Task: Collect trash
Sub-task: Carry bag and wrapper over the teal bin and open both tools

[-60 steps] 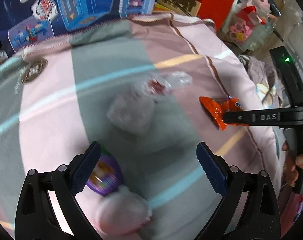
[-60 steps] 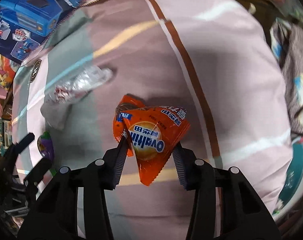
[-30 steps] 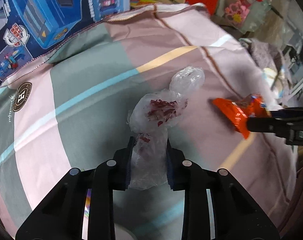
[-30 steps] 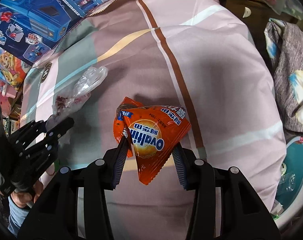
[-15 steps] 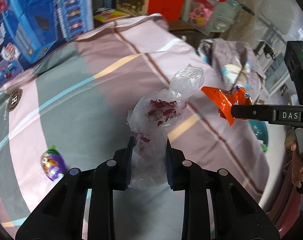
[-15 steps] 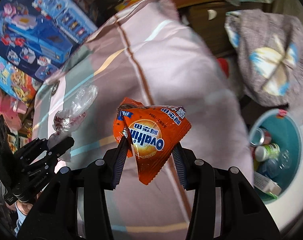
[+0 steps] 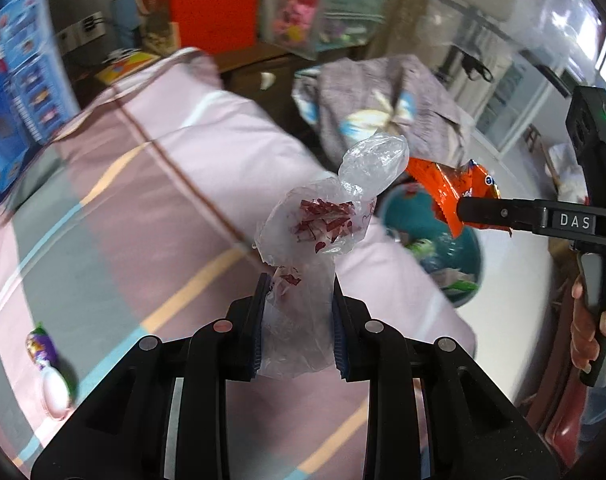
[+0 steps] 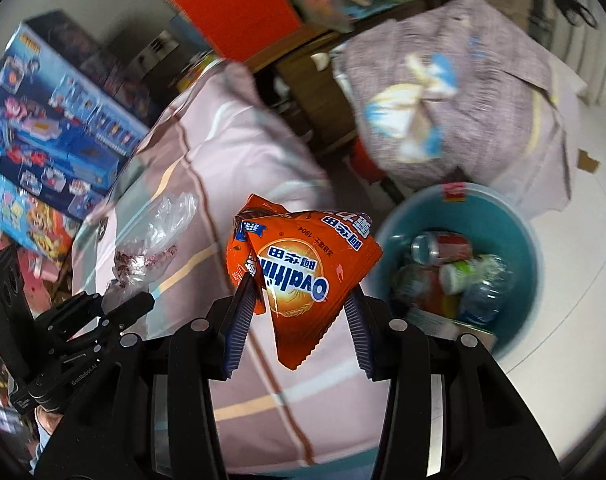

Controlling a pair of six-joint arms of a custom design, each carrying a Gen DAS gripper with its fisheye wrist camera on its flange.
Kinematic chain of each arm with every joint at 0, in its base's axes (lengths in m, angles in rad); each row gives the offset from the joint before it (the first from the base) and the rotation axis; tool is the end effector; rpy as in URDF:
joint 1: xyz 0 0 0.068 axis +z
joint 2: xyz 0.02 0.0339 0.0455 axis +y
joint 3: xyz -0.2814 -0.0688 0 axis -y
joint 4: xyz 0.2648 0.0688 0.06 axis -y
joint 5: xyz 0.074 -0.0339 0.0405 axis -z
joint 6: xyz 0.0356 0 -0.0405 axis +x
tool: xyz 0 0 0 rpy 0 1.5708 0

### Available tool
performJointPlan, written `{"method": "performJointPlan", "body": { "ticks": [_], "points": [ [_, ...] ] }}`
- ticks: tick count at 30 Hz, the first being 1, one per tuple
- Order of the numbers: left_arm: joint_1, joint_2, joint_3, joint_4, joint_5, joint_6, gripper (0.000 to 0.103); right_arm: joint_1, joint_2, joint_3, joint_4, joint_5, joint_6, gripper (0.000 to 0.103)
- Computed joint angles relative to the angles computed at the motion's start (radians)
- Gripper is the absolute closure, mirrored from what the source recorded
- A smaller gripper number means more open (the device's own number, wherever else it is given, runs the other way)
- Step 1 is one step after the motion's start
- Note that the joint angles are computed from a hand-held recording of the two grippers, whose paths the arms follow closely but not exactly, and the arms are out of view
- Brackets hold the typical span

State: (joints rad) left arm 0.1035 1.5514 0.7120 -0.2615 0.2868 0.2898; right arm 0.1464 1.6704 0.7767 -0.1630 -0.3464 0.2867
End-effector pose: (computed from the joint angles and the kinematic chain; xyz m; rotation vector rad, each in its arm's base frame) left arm 0.2845 0.0194 0.1414 0.3334 2.5967 -0.2481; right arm 0.3084 0.0577 0.1311 0.0642 2.6526 0.6026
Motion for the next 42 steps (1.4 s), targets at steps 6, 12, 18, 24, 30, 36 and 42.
{"method": "performJointPlan", "body": {
  "ticks": [6, 12, 18, 24, 30, 36, 42],
  "points": [
    [-0.205, 0.068, 0.018, 0.033, -0.053, -0.112, 0.075, -0.209, -0.038, -0.090, 0.018, -0.078, -0.085, 0.060],
    [-0.361, 0.205, 0.090, 0.057, -0.099, -0.189, 0.075, -0.354, 0.025, -0.096, 0.019, -0.129, -0.155, 0.060],
    [-0.456, 0.330, 0.183, 0.052, -0.119, -0.236, 0.075, -0.428, 0.108, -0.062, 0.017, -0.154, -0.203, 0.059],
    [-0.506, 0.448, 0.282, 0.025, -0.115, -0.268, 0.074, -0.466, 0.174, -0.023, 0.015, -0.153, -0.222, 0.058],
    [-0.530, 0.506, 0.331, 0.027, -0.105, -0.285, 0.040, -0.472, 0.230, 0.007, 0.014, -0.148, -0.229, 0.058],
    [-0.524, 0.504, 0.321, 0.047, -0.118, -0.288, 0.017, -0.464, 0.266, 0.032, 0.015, -0.143, -0.221, 0.058],
    [-0.491, 0.483, 0.296, 0.063, -0.099, -0.289, 0.011, -0.430, 0.291, 0.051, 0.012, -0.131, -0.211, 0.057]
  ]
}}
